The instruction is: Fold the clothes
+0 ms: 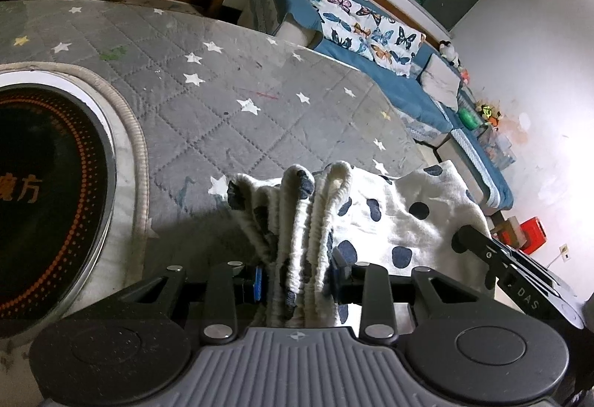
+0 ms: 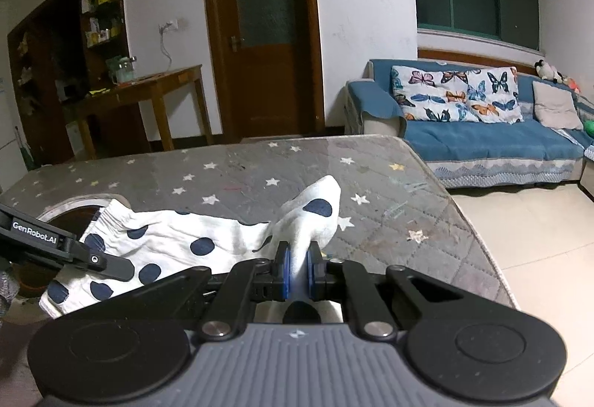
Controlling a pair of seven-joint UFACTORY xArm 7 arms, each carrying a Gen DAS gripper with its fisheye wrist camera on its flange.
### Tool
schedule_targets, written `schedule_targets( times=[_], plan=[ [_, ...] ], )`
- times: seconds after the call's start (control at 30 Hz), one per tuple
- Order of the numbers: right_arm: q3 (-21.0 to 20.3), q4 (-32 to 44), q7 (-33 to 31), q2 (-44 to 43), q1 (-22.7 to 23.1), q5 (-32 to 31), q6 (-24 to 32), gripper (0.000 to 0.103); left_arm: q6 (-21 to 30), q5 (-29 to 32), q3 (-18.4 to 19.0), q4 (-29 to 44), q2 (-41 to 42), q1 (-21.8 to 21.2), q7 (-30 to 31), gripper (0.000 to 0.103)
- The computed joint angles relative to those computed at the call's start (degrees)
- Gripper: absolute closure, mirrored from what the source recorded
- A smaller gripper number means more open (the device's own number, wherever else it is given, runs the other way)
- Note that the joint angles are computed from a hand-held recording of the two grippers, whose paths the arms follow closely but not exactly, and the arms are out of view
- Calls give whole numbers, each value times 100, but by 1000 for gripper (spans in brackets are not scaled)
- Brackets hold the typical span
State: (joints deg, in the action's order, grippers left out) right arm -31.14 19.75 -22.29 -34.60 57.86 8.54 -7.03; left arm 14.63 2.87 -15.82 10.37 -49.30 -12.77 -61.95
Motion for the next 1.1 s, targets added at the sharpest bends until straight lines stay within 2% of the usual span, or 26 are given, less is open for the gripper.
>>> schedule_targets(
  times=[0.4,0.7,0.77,0.83,1.1],
  plan=[
    [-380,158,-16,409,285,-24,-52,94,8,92,-24,36,197,153,5,61],
    [-383,251,-18,695,236,35,-23,85,81,152,-96,74,227,210,-60,53],
    [-341,243,-10,724,187,28,-42,79,131,193,-127,66,176,254,-83,50],
    [-310,229,-8,749,146,-5,-89,65,175,216,-123,60,129,272,-99,47],
    [-368,80,77,525,164,-304,-221,55,329,390,-227,66,-50,472,-207,37]
  ],
)
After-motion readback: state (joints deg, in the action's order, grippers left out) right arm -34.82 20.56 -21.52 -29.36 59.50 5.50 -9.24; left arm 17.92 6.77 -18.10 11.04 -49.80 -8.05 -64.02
